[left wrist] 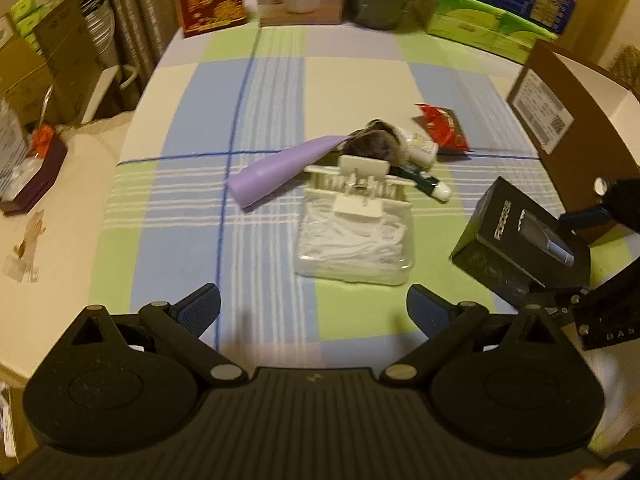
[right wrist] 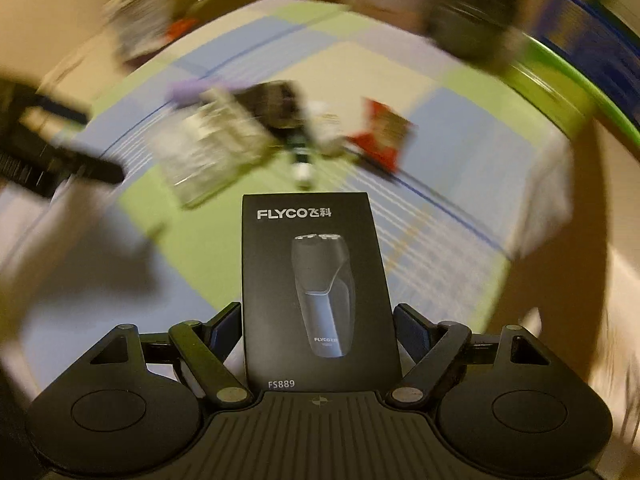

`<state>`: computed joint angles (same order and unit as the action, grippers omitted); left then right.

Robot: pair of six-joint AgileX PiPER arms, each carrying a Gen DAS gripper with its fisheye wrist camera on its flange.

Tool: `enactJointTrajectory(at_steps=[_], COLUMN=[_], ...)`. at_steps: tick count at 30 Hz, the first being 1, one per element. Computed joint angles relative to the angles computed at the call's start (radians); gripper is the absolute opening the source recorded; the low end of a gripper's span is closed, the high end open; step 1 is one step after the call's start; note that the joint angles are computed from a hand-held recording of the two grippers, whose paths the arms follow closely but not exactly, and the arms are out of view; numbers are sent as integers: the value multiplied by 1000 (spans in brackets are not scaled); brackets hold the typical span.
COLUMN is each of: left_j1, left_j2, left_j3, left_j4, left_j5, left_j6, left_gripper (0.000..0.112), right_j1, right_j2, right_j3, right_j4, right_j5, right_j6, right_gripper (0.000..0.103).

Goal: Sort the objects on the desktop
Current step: 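Grasp the clear floss pick box with the left tool while the right tool holds the FLYCO box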

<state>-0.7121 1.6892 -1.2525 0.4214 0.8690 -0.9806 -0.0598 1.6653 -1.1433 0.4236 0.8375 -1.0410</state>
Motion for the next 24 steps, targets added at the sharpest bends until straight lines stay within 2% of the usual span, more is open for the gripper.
enactJointTrajectory(at_steps=[4,7,9,14,17,21,24], left_j1=[0,8,19,58,77,86,83], left_j2=[24,53,79,185,228,257,250], left_j3=[-12,-30,-46,-123,-151,-168,-152], left_j4=[-6,-17,-24,-36,-45,-56,-53], left_j5=[-48,-83,-106,-95,-113,-127,-144], left_j6=[60,115,163,235,274,295,286], left_gripper=[98,98,98,98,97,85,84], right_j1=[3,5,-1,-26,-29,-33,-34], right_j2=[-44,-56,-61,-62,-65,-69,-67], right_j3=[57,63,64,64,66,73,69], right_j4=[-15,-27,-17,20,22,27,27], right_j5=[-92,-110,-107,-98,-98,-101,-96], right_j6=[194,259,265,278,285,277,268], right_gripper=[78,78,78,78,78,78,78])
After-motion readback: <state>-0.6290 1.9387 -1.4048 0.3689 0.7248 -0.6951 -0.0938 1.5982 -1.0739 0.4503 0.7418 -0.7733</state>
